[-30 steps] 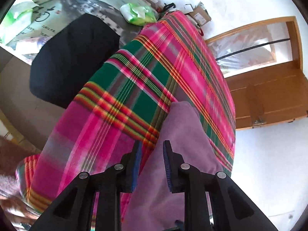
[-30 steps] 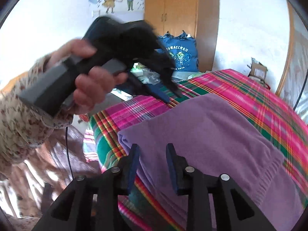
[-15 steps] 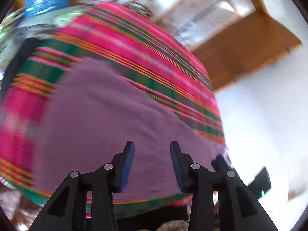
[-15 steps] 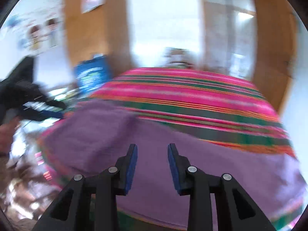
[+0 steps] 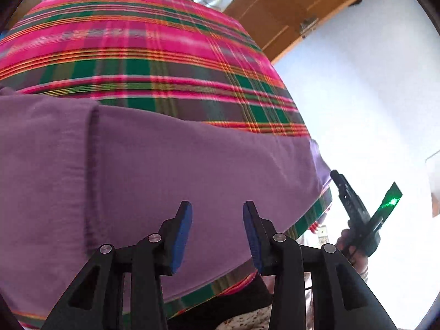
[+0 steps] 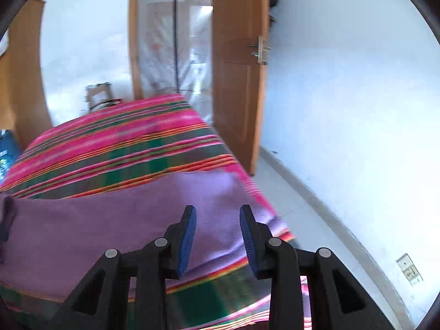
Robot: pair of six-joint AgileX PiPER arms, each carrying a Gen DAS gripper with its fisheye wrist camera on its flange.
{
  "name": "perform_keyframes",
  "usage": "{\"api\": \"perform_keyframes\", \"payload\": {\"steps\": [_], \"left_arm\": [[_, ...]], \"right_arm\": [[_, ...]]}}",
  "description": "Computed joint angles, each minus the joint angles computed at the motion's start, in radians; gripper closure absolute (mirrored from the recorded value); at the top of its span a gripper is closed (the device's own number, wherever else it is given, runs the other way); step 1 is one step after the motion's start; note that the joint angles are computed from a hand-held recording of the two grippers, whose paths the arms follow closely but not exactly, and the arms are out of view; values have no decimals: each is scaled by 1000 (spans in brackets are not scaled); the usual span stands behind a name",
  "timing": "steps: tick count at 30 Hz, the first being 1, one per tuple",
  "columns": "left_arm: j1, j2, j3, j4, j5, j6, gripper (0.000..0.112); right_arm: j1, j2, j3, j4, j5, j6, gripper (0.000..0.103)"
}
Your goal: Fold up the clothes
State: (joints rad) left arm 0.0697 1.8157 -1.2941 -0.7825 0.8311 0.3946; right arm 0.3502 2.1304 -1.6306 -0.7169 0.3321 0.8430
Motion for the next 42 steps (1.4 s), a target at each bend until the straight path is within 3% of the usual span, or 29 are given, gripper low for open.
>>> {"api": "perform_keyframes", "payload": {"steps": [7,13,16,18,19,21,23,25,30,36,42], "left_arm": [[-50,66,-63,23,4,-37,72],[-103,95,-97,92,-15,-82,72],[-125,109,-120,119,-14,-107,72],[-135,122,-141,134,-5,-125,72],[-137,126,-148,138,-4,-135,72],[-143,138,-167,146,4,-148,72],[-146,147,-178,148,7,-153,72],[-147,154,-188,148,9,-157,72],[-158,169,-216,177,22,-176,72],[-163,182,-243,197,41,-193,72],[-193,235,-387,296,132,-243,72]], "right_arm": [[-37,80,-106,166,35,-154,64],[-45,123,-167,168,101,-161,64],[-64,156,-217,285,121,-256,64],[-72,137,-179,316,76,-278,64],[-72,122,-147,287,38,-250,66],[-75,94,-87,238,-35,-208,83],[-75,94,-87,243,-34,-225,93],[-78,85,-73,252,-39,-235,97],[-82,43,-15,108,-78,-79,98],[-86,99,-109,218,26,-190,98],[-96,103,-105,259,30,-226,95]]}}
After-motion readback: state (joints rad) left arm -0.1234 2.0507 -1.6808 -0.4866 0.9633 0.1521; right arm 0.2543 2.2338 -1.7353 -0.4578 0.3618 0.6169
